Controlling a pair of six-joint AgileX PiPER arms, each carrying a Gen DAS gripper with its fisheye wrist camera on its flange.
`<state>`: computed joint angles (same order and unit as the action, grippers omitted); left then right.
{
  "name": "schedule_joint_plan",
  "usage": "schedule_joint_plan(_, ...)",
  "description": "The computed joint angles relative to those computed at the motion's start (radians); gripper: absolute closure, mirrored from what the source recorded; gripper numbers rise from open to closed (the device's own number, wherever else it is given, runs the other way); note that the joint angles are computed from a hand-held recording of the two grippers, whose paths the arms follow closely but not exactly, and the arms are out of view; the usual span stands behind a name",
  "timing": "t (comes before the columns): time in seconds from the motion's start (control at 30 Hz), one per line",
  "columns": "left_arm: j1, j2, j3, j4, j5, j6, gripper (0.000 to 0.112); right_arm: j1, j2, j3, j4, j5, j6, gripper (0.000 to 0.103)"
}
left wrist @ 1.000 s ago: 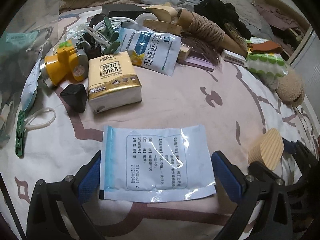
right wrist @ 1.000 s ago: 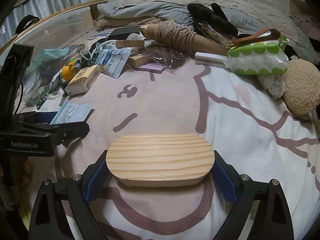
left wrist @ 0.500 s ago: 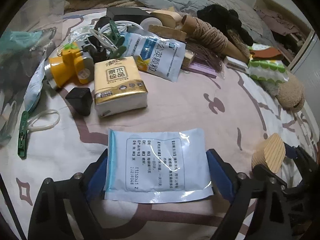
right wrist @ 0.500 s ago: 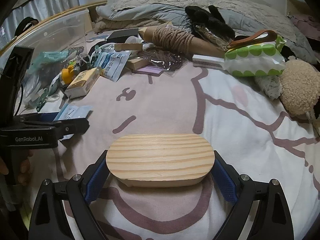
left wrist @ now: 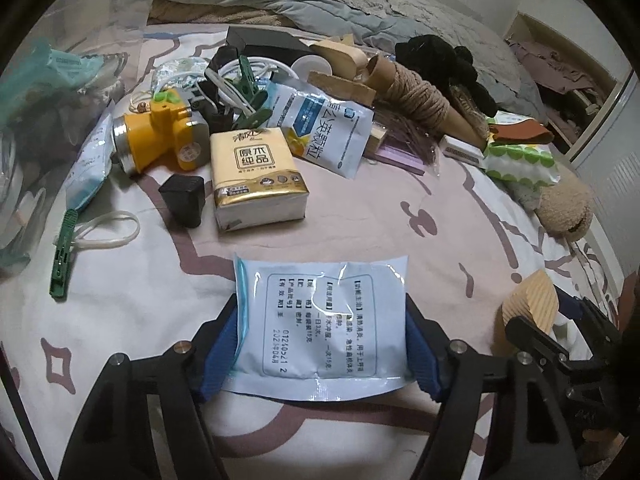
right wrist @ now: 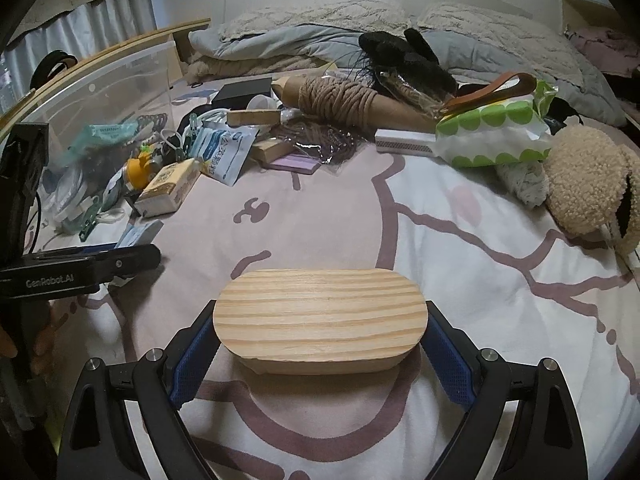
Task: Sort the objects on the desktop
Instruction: 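Lift the sachet with the left gripper while the right gripper lifts the wooden lid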
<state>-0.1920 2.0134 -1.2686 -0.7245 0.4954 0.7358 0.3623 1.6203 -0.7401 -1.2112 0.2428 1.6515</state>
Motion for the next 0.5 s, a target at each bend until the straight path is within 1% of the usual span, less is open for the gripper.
schedule_joint_plan(0.2,-0.005,-0.03,0.031,-0.012,-0.027,0.032,0.038,0.009,-0.023,0.012,-0.051,0.018,0.06,0.009)
schedule_joint_plan(0.37,0.007,-0.061,0.051,-0.068,-0.025,0.096,0.038,0.008,-0.067,0.024,-0.088,0.016,0.104,0.009)
schedule_joint_plan(0.4,0.012,-0.067,0.054,-0.082,-0.022,0.11,0.038,0.011,-0.073,0.023,-0.083,0.025,0.105,0.009)
schedule_joint_plan(0.47,0.021,-0.077,0.064,-0.1,-0.02,0.129,0.038,0.032,-0.084,0.022,-0.076,0.094,0.106,0.009)
schedule_joint_plan(0.5,0.027,-0.081,0.067,-0.107,-0.018,0.137,0.038,0.032,-0.091,0.026,-0.075,0.108,0.105,0.009)
